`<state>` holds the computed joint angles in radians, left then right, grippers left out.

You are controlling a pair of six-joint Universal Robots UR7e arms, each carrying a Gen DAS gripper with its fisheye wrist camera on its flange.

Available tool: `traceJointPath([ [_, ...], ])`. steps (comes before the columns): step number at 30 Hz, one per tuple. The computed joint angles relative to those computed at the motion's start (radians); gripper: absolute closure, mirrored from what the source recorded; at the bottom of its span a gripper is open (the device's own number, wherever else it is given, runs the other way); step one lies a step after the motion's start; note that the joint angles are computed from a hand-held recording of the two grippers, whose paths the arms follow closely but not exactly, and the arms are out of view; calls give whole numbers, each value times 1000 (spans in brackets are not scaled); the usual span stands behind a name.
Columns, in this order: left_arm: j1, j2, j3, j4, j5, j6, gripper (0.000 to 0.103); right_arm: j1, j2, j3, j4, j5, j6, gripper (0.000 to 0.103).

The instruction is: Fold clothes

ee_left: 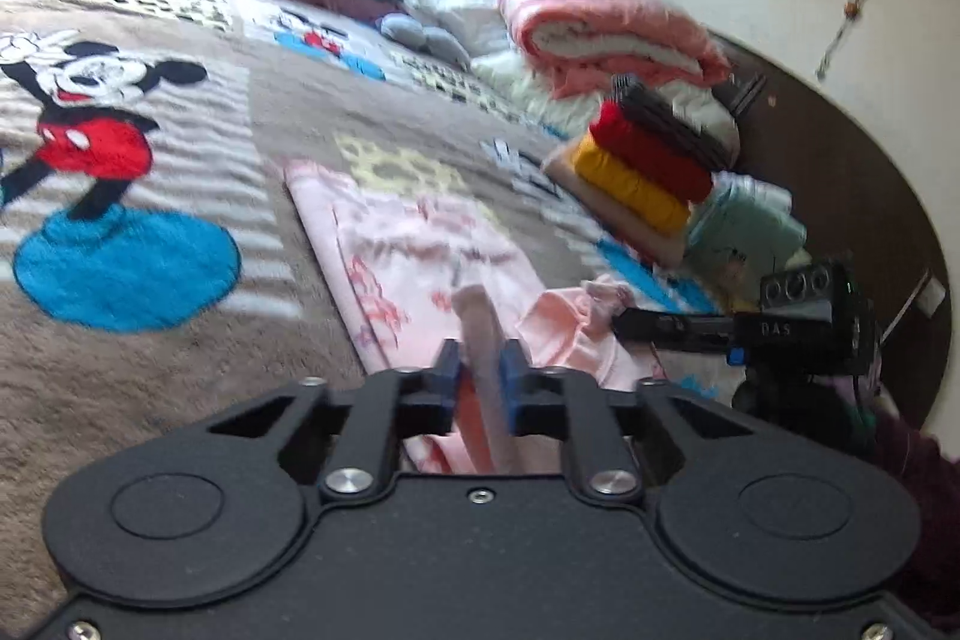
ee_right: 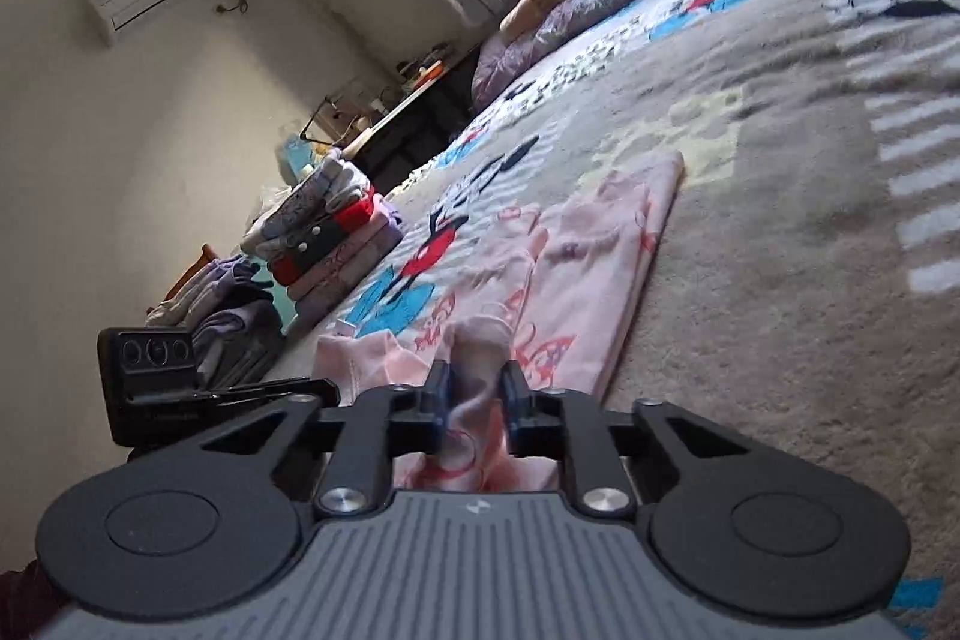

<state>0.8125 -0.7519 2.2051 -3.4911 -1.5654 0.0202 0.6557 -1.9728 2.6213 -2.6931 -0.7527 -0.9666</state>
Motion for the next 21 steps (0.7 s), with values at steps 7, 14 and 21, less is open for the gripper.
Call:
traceJointPath([
  [7,14,38,-62,-106,-14,-48,101,21,59,-13,-193,104,78,88],
  [14,70,119,-206,-117,-50,-50,101,98,268,-100,-504,114,256,88],
  [21,110,164,-297,-55,-67,-11,102,154,403,-209,-577,50,381,88],
])
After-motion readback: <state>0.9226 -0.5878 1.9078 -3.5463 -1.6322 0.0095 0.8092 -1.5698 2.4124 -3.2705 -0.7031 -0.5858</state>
